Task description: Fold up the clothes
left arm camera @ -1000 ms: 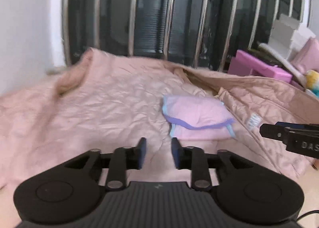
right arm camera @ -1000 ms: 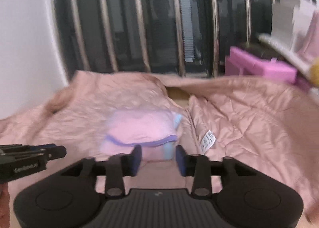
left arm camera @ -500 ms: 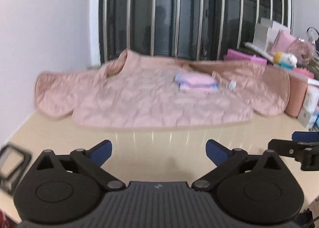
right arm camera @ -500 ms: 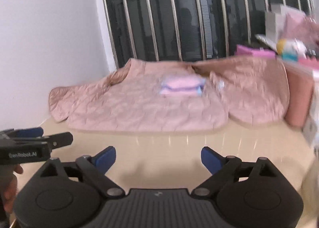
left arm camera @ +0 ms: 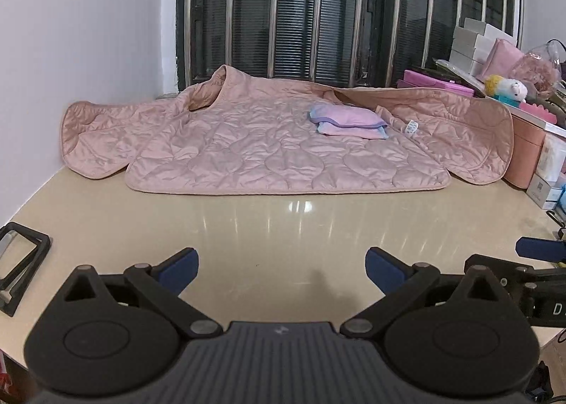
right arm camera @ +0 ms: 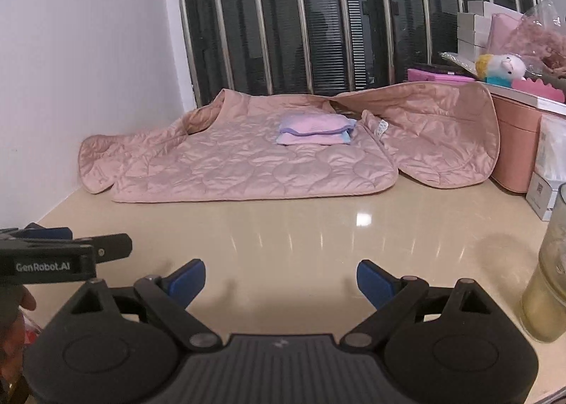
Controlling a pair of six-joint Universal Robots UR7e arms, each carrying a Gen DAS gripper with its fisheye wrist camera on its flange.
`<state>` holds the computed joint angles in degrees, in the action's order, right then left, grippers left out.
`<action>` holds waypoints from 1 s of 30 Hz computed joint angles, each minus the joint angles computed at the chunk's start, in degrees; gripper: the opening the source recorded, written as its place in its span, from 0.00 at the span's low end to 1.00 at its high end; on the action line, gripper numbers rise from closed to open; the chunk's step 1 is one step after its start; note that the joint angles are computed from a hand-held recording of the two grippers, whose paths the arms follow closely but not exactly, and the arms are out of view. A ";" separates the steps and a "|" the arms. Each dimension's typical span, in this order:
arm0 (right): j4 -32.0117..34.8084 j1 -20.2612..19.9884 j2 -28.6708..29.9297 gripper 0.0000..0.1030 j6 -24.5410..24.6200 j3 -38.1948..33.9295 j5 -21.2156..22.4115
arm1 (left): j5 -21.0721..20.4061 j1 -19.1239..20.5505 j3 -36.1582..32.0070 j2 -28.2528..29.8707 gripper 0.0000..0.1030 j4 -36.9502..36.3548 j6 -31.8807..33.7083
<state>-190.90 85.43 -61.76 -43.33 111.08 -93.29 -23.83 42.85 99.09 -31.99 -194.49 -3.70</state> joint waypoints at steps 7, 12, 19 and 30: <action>1.59 0.72 1.58 0.90 1.69 -3.61 1.77 | -0.62 0.93 -4.48 1.76 0.99 -2.28 5.16; 3.11 2.88 3.94 0.90 0.56 -9.40 1.09 | -2.70 1.20 -12.04 4.04 0.99 -5.59 14.27; 8.96 5.35 9.95 0.90 2.75 -24.10 -2.24 | -7.41 4.36 -28.83 9.50 0.99 2.29 18.61; 15.49 4.82 15.22 0.90 4.04 -34.32 -5.25 | -9.67 7.93 -35.14 11.56 0.97 16.55 10.49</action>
<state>-175.42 90.25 -46.54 -39.29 76.76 -98.54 -33.50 50.78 63.95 -20.43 -177.94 6.79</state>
